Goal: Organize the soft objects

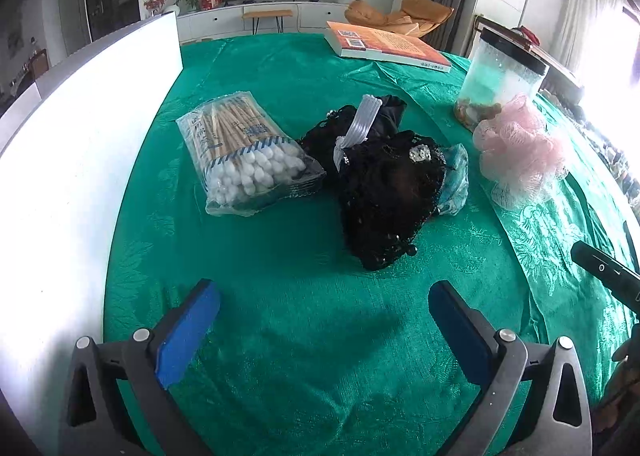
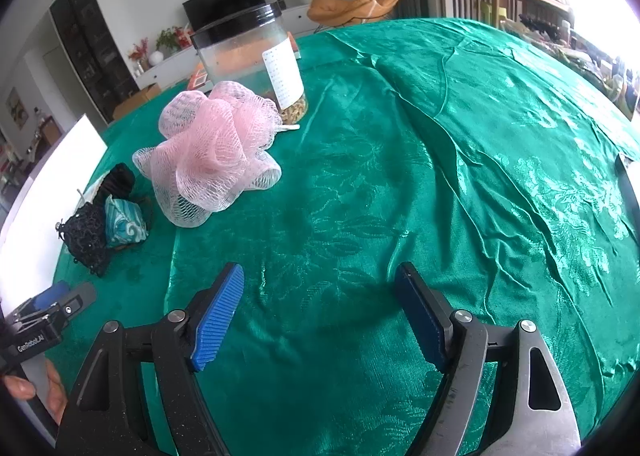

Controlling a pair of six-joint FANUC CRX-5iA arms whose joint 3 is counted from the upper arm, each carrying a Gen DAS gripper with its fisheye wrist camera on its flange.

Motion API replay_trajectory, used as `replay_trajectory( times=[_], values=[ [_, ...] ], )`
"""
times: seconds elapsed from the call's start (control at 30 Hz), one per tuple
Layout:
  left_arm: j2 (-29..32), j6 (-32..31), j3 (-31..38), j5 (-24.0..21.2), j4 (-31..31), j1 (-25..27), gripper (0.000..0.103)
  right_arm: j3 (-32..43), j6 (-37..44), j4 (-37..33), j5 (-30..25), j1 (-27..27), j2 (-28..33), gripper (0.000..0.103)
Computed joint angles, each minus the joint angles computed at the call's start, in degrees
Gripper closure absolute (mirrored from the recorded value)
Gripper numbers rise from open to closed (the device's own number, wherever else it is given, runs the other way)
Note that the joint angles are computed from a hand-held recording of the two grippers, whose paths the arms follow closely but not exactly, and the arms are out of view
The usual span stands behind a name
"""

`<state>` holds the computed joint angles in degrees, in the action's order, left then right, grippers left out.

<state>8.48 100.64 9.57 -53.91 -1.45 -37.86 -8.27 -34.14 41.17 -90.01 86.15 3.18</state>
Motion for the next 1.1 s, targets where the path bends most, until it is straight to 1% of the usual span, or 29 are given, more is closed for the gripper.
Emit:
replay_trajectory(
  times=[0.27,1.1],
  values=[
    [1.28,2.18,3.07,-3.64,-5.04,-1.98,0.000,1.34,2.89,-1.01,-0.77,-0.55,1.11,0.017],
    [1.17,2.11,2.98,-3.66,-5.03,-1.90,0.000,2.83,5.48,-2.21,-1.96,-0.97,2.13,0.017]
  ],
)
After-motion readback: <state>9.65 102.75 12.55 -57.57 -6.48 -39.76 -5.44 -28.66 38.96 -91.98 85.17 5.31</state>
